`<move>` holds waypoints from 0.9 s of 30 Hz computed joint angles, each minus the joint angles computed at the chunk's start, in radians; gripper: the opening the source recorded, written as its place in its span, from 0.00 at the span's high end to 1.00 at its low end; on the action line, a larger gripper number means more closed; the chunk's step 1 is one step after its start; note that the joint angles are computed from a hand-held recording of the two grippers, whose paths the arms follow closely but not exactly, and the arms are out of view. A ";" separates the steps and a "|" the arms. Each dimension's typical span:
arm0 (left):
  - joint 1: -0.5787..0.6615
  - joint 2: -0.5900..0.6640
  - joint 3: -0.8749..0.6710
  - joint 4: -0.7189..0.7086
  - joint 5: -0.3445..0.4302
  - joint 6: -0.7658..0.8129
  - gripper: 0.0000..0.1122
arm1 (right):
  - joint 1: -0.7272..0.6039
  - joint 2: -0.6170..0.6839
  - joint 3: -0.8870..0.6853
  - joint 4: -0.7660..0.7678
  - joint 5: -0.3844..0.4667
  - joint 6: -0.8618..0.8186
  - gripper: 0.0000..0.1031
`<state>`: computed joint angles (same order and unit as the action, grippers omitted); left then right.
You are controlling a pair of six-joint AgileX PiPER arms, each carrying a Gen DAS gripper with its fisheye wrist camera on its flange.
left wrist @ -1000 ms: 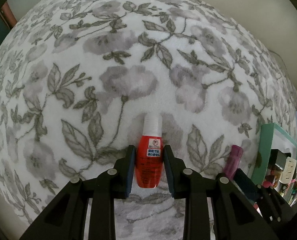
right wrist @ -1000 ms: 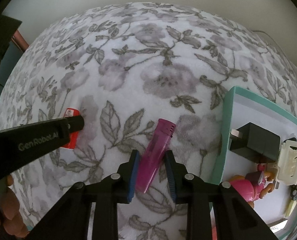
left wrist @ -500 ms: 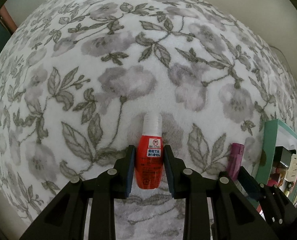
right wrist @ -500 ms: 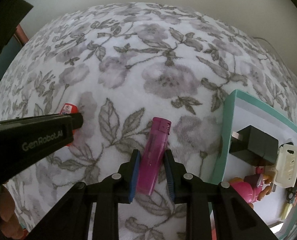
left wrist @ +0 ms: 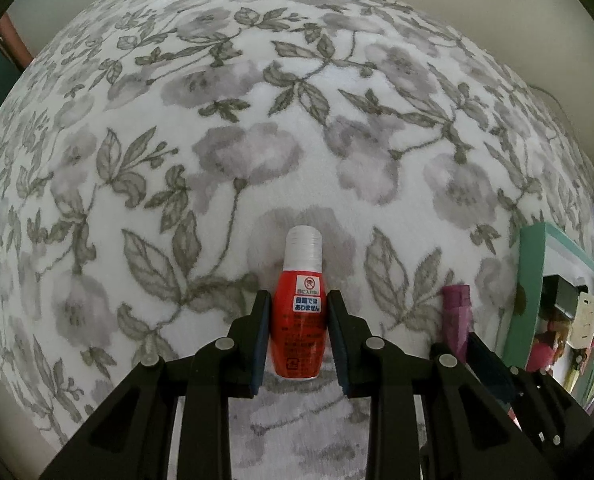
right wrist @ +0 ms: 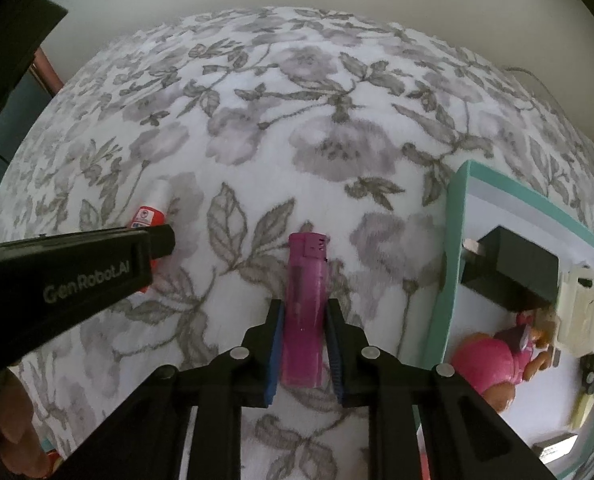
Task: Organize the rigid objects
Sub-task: 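Close right tool on pink lighter and lift it, then carry red bottle in left tool and pink lighter in right tool over tray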
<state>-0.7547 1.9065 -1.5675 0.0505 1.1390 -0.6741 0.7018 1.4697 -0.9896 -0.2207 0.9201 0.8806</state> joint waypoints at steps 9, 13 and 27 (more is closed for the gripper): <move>-0.060 -0.136 0.065 0.074 0.007 -0.080 0.74 | 0.078 -0.158 0.022 -0.033 0.097 0.084 0.81; -0.087 -0.192 0.065 0.096 0.024 -0.086 0.74 | 0.086 -0.240 0.048 -0.024 0.133 0.124 0.88; -0.175 -0.238 0.022 0.104 0.040 -0.077 0.74 | 0.149 -0.415 0.102 -0.054 0.190 0.254 0.88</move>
<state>-0.9298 1.6690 -1.5452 0.1549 1.1786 -0.7512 0.8511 1.0543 -0.8874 -0.2751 1.1096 1.1347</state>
